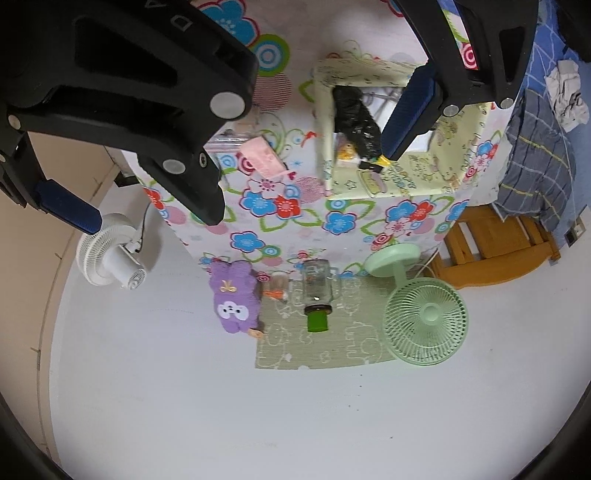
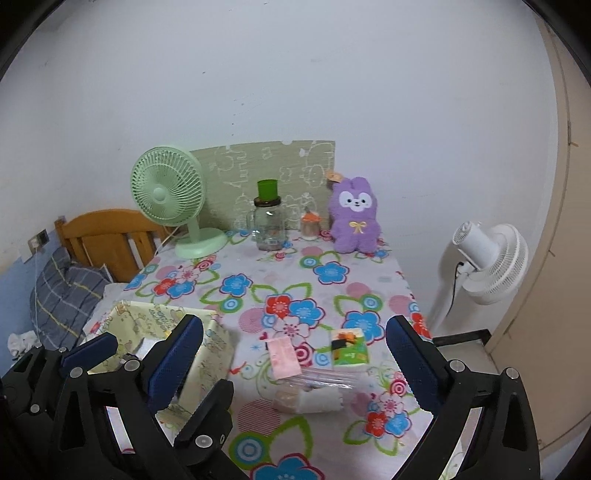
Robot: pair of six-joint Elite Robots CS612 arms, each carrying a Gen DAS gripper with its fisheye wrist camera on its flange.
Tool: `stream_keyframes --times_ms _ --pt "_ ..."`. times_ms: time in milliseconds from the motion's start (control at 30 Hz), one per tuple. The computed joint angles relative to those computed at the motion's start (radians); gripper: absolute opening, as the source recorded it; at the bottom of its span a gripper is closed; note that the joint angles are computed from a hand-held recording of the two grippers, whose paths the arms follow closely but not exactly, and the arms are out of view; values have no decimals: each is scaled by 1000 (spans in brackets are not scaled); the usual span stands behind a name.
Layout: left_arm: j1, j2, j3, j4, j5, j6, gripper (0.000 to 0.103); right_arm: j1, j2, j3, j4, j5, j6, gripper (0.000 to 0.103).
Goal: Organize soft objects
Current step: 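Withdraw both open tools from the box and move back over the bed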
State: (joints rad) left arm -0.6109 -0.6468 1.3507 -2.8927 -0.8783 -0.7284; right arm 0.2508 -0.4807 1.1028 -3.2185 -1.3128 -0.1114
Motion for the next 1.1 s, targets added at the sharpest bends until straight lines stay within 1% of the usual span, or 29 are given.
stream_keyframes --times_ms 100,233,333,633,767,833,967,1100 --pt "-5 7 -10 -4 -4 1 99 -7 -2 11 -23 -1 12 101" --pt "-11 20 -28 -5 -3 3 99 -13 0 22 -65 -27 14 101" --pt "-13 29 -37 -5 -8 7 99 -17 2 24 -64 -33 16 102" --pt "-17 71 -76 -13 -18 18 99 -33 21 19 -24 -9 13 102" --pt "-11 90 -99 1 -57 18 99 -39 40 1 -11 4 23 102" --pt "-10 100 -109 7 -64 15 99 -41 51 -9 -5 9 25 102" --pt "-7 120 -131 23 -77 14 99 -44 72 -35 27 11 19 102" --pt "2 141 -160 57 -116 1 98 -44 95 -67 60 1 10 102"
